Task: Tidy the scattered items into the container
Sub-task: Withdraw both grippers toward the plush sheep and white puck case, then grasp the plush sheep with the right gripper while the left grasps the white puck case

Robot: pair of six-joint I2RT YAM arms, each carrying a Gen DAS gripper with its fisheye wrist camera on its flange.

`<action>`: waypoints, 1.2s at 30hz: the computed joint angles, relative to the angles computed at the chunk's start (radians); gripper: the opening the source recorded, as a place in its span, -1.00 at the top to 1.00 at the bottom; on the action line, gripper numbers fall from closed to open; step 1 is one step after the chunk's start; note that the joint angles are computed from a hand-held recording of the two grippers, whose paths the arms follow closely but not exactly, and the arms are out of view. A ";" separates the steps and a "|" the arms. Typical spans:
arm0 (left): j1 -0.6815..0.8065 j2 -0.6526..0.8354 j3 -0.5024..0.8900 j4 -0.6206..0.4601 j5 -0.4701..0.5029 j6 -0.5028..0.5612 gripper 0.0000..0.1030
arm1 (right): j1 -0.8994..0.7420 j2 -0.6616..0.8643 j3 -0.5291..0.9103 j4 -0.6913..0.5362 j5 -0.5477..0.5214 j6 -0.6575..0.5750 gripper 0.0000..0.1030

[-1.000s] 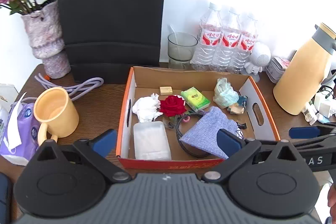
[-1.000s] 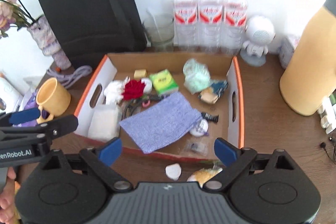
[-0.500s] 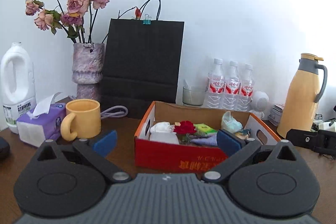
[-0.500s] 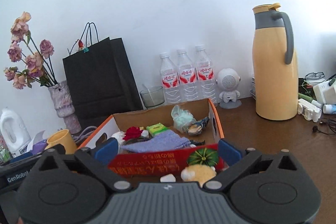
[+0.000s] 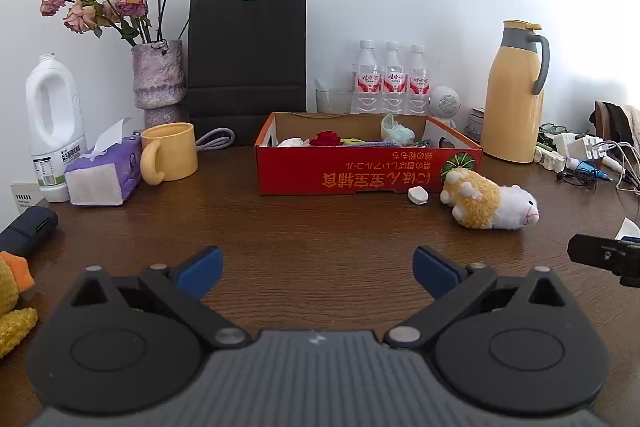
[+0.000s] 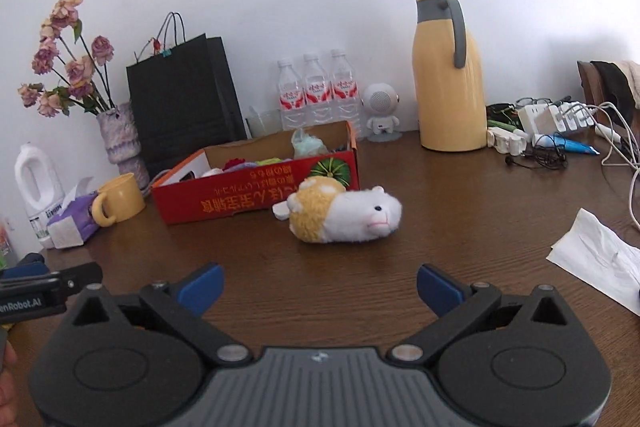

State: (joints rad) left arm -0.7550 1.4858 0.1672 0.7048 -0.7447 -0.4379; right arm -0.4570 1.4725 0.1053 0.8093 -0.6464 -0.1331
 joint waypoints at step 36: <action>0.382 0.604 0.772 -0.215 0.540 0.305 -0.97 | 0.173 0.541 0.722 -0.275 -0.137 -0.184 0.18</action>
